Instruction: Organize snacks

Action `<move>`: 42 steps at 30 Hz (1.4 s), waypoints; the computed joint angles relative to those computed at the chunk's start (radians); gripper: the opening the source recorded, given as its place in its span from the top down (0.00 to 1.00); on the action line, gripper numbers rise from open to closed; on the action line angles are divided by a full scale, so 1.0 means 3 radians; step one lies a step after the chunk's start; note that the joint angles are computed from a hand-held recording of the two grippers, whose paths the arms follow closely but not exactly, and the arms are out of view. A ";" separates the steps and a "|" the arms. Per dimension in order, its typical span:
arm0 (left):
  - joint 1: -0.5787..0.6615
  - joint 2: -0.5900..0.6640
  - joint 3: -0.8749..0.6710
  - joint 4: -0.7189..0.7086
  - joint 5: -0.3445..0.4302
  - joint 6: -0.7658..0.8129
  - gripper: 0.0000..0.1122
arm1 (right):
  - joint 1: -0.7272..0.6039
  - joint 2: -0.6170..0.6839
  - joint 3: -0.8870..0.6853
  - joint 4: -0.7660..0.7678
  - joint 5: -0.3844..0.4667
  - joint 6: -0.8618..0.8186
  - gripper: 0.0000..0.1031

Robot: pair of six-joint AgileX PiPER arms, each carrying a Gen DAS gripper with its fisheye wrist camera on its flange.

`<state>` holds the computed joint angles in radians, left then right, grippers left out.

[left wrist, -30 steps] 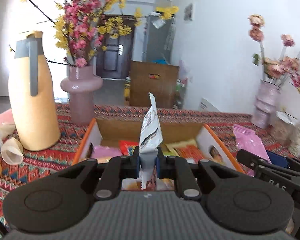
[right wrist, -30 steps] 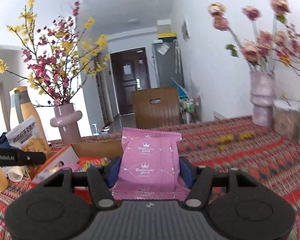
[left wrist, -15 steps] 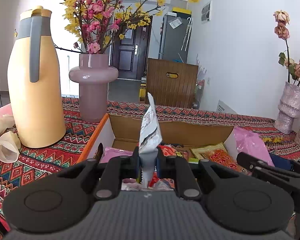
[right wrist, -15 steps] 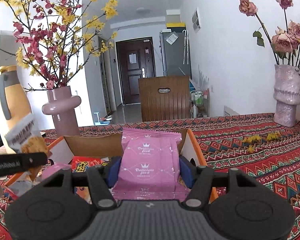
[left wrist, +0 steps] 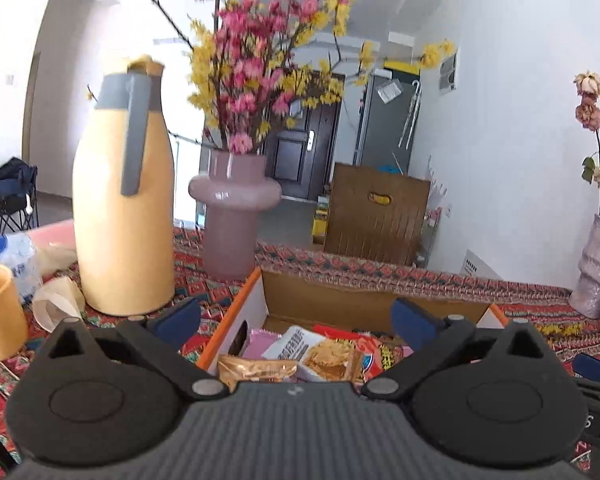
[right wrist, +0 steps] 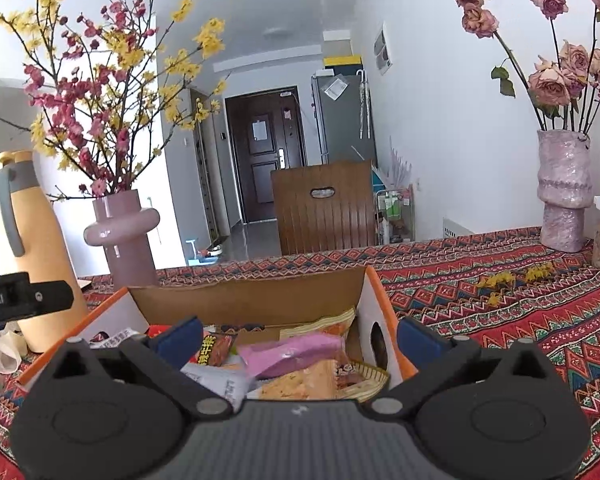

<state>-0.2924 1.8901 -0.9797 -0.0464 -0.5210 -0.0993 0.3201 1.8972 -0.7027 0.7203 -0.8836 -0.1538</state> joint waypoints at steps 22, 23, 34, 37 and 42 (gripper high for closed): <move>0.1244 -0.1428 0.2079 0.2388 -0.0701 -0.1024 0.08 | 0.2198 -0.1425 0.1626 0.1998 -0.0712 -0.0429 0.00; 0.1299 -0.1421 0.2113 0.2463 -0.0699 -0.1038 0.08 | 0.2315 -0.1403 0.1640 0.2113 -0.0715 -0.0406 0.00; 0.1505 -0.1252 0.2340 0.2795 -0.0773 -0.0985 0.08 | 0.2813 -0.0958 0.1720 0.2491 -0.0494 0.0095 0.00; 0.1542 -0.1247 0.2360 0.2853 -0.0794 -0.1005 0.08 | 0.2831 -0.0901 0.1724 0.2488 -0.0451 0.0163 0.00; 0.1547 -0.1269 0.2373 0.2858 -0.0782 -0.1020 0.08 | 0.2880 -0.0900 0.1713 0.2535 -0.0450 0.0142 0.00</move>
<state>0.1717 1.5093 -0.2679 0.8110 -0.7556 -0.4053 1.1842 1.6273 -0.1889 1.4807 -1.0187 -0.1112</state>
